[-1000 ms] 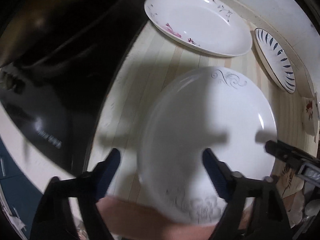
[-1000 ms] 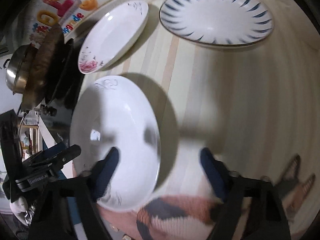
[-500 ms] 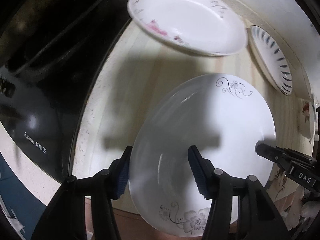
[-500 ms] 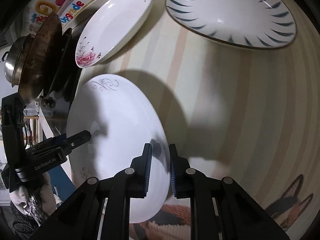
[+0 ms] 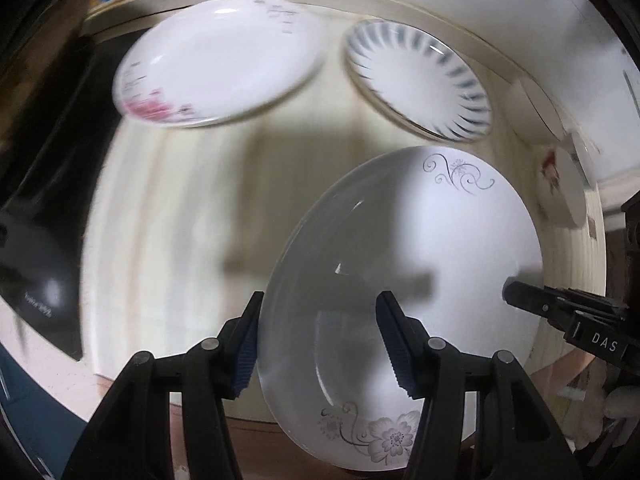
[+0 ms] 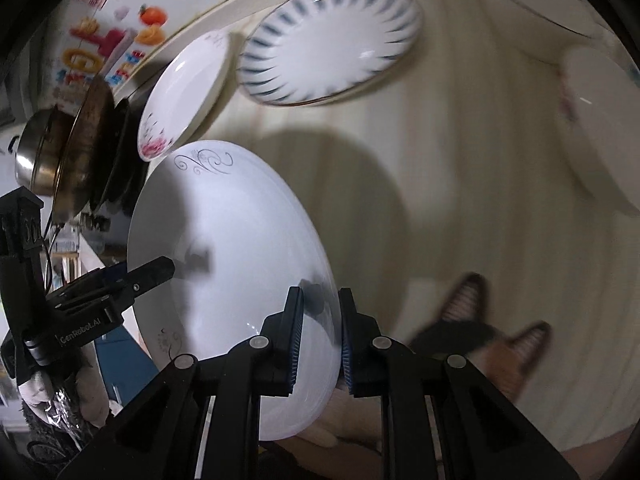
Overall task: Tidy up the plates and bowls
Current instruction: 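Lift the swirl-pattern plate off the counter with both grippers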
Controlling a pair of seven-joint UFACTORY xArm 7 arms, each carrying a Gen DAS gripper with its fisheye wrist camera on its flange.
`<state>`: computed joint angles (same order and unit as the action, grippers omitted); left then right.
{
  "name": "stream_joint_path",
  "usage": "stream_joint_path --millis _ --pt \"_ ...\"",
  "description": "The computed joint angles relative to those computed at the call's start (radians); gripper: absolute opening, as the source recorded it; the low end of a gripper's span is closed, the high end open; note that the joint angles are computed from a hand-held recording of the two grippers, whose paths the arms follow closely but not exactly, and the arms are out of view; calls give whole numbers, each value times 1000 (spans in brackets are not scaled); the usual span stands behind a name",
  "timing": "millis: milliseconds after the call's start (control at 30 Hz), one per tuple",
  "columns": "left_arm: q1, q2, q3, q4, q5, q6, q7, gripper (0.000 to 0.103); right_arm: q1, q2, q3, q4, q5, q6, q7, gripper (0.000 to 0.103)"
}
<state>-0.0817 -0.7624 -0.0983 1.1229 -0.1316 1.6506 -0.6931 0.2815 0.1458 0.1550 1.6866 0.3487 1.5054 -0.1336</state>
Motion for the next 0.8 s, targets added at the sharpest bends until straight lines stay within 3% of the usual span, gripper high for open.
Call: stream_joint_path --millis 267,800 --pt "-50 152 -38 57 -29 -70 11 53 -78 -42 -52 -55 -5 12 -22 19" --pt "-65 216 -19 81 -8 -44 39 53 -146 -17 -69 -76 12 26 -56 19"
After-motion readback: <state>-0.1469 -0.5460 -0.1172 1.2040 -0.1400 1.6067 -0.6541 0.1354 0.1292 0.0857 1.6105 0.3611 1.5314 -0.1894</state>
